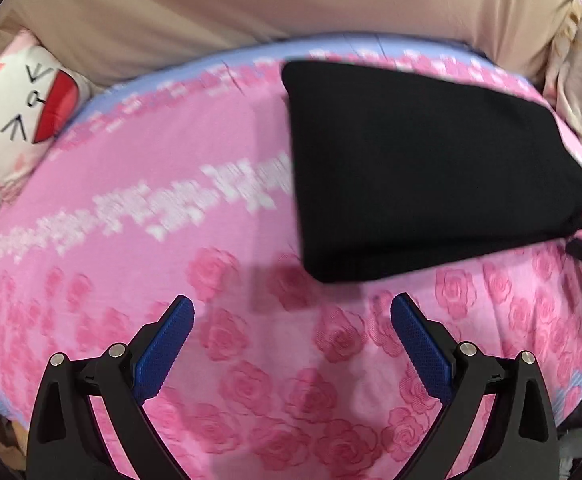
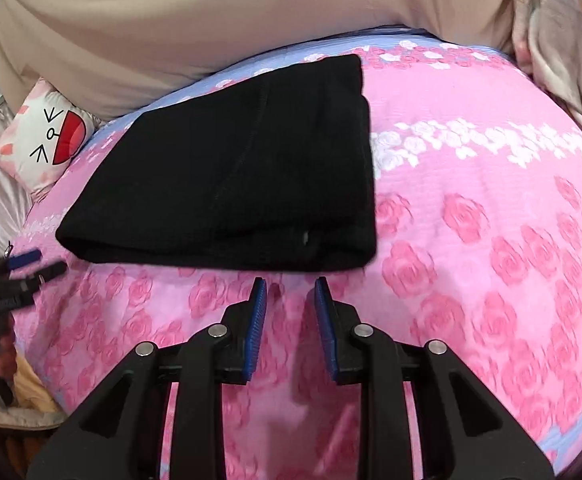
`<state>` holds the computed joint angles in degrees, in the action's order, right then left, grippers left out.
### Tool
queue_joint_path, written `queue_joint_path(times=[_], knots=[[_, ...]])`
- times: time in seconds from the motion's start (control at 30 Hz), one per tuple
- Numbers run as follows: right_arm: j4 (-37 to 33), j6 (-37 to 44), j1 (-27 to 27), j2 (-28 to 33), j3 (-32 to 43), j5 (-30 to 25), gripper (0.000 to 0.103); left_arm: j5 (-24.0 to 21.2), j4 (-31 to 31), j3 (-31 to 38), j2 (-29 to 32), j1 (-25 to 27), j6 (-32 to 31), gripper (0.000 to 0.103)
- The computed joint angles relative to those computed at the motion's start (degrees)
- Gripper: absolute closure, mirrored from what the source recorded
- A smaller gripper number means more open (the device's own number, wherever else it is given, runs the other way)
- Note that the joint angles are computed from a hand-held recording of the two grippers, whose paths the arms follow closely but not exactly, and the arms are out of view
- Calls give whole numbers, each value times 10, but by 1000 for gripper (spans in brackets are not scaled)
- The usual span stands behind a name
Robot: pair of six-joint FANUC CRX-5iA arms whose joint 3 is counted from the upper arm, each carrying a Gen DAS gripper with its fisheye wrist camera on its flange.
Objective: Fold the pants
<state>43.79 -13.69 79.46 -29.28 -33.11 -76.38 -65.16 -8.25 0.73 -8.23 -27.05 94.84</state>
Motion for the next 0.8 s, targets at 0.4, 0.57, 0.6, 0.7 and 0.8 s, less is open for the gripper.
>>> queue_joint_path(times=[0.4, 0.57, 0.6, 0.7, 0.8], knots=[[-11, 15, -48, -13, 7, -10, 84, 13, -75, 36, 47, -11, 68, 5], [38, -60, 40, -20, 22, -99, 77, -5, -139, 40, 32, -35, 90, 5], [53, -65, 48, -23, 20, -100, 74, -2, -134, 36, 27, -31, 83, 5], [77, -15, 13, 3, 35, -36, 58, -4, -124, 37, 28, -23, 79, 5], [16, 72, -66, 53, 46, -1, 40, -10, -138, 43, 35, -33, 89, 5]])
